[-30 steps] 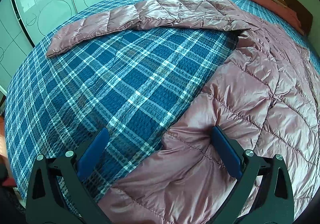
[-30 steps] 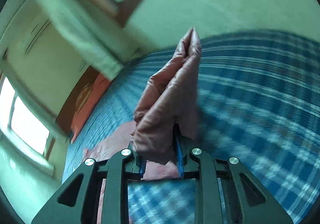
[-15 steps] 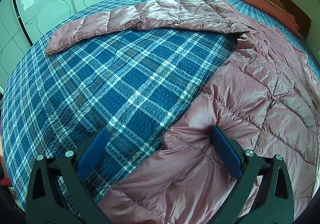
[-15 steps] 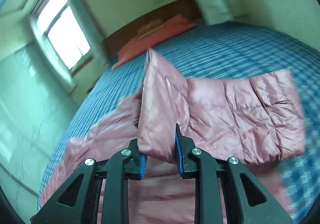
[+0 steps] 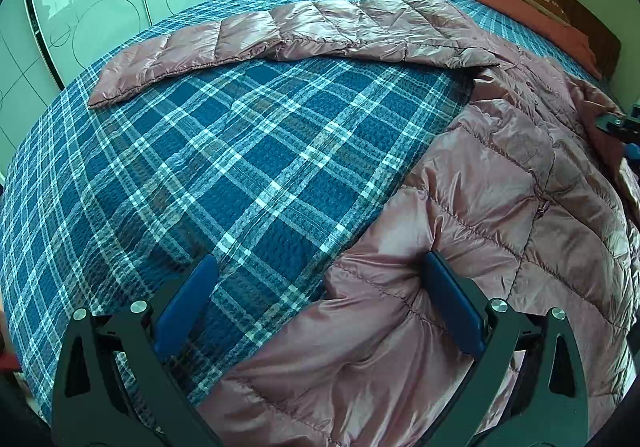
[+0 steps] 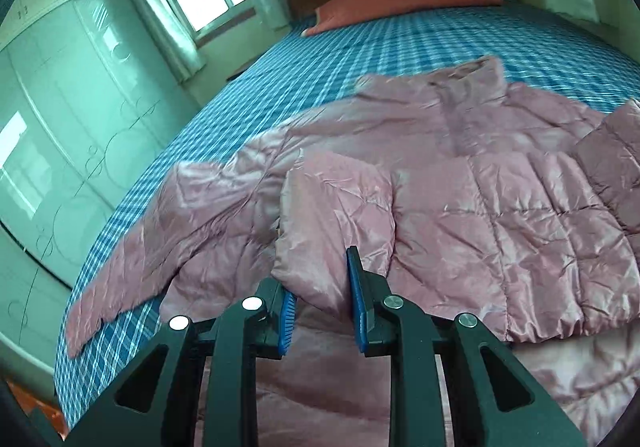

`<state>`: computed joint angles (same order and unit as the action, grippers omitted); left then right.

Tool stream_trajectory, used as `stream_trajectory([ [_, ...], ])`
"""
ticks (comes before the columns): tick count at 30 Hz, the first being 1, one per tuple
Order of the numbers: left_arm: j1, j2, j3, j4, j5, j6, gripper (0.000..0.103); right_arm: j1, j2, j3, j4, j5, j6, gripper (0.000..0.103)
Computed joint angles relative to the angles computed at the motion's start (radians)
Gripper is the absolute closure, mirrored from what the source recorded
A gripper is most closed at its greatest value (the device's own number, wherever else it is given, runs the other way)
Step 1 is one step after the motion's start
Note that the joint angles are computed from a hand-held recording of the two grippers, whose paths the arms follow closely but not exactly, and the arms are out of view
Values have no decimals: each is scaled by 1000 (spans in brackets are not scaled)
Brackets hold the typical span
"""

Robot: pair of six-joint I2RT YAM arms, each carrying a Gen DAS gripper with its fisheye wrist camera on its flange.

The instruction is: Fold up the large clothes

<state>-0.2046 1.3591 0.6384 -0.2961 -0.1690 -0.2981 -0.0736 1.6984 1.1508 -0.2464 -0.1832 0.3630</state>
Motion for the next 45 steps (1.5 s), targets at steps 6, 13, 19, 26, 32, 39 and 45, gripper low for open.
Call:
stream_trajectory([
  [6,1,0,-1,0,-1,2,2,22,58,44,-67,-66,-50,68],
  [13,-8,-3,6,-11,-5,-7,2,-87,-175,-59,-75,-190,-76,43],
  [19,-3,1,6,-6,-3,-1,2,-452,-252,-40,-161,-83,-162,43],
  [26,-8,11,17,-9,-11,-3,2,-633,-9,28,-191,2,-278,51],
  [32,-10,14,17,-5,-12,-4,2,-576,-42,30,-163,78,-328,51],
  [39,-16,11,16,-9,-18,-9,2,-557,194,230,-219,98,-313,41],
  [45,-19,13,17,-8,-20,-10,2,-491,-8,72,-158,170,-309,41],
])
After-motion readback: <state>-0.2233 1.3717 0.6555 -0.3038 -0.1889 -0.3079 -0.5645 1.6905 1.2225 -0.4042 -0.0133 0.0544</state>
